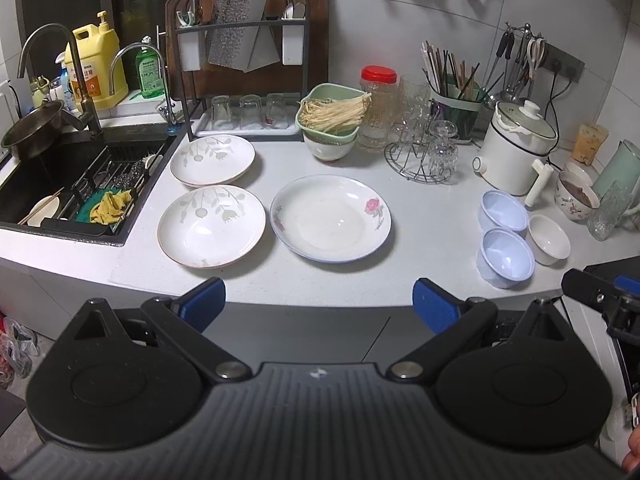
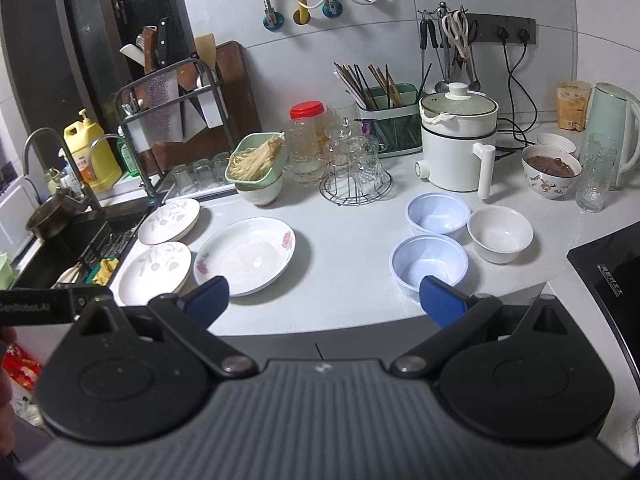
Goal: Organize plates and bowls
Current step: 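Move both grippers toward the rim of the nearer leaf-pattern plate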
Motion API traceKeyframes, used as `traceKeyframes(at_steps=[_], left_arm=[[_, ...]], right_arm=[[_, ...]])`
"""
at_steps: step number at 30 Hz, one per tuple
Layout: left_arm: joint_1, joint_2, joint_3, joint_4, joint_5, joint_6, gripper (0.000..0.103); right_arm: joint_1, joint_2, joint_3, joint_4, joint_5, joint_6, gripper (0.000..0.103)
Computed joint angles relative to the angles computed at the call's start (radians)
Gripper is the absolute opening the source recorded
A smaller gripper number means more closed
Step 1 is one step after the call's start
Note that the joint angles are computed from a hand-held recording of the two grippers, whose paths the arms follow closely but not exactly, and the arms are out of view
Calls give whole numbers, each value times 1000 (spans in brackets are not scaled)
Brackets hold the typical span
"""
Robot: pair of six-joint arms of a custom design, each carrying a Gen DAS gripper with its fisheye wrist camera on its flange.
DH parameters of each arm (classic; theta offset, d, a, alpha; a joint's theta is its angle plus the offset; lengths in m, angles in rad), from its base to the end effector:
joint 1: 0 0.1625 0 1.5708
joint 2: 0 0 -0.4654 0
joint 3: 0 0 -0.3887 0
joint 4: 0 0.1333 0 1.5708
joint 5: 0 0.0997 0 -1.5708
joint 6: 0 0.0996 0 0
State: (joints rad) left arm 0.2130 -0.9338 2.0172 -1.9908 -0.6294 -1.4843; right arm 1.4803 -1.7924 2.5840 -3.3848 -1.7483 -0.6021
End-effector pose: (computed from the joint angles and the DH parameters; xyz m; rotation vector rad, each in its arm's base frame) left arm -0.4448 -0.3150 0.0856 0.2437 2.2016 -0.9856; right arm 0.0875 -0.3157 0.3739 0.4872 -2.3325 1.1838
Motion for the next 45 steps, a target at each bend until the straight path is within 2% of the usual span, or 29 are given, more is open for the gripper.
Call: traceKeyframes(at_steps=[3, 11, 28, 32, 36, 39, 43, 45], left_arm=[[-3, 3, -13, 31, 12, -2, 101], [23, 15, -31, -6, -30, 46, 101], [40, 22, -36, -21, -45, 53, 101], [46, 28, -44, -16, -52, 52, 101], [56, 23, -27, -65, -45, 63, 101], [76, 20, -16, -101, -28, 85, 101], [113, 10, 8, -180, -37, 159, 101], [132, 1, 11, -181, -36, 190, 101]], right_arm=[[0, 0, -5, 13, 2, -1, 103], [-3, -9, -17, 37, -1, 12, 103], [-21, -4, -19, 63, -17, 23, 103], [-32, -9, -20, 78, 9, 26, 103], [-28, -2, -8, 44, -15, 10, 103], [-11, 28, -6, -13, -61, 26, 103], [4, 83, -13, -57, -77, 53, 103], [26, 122, -19, -84, -95, 69, 103]])
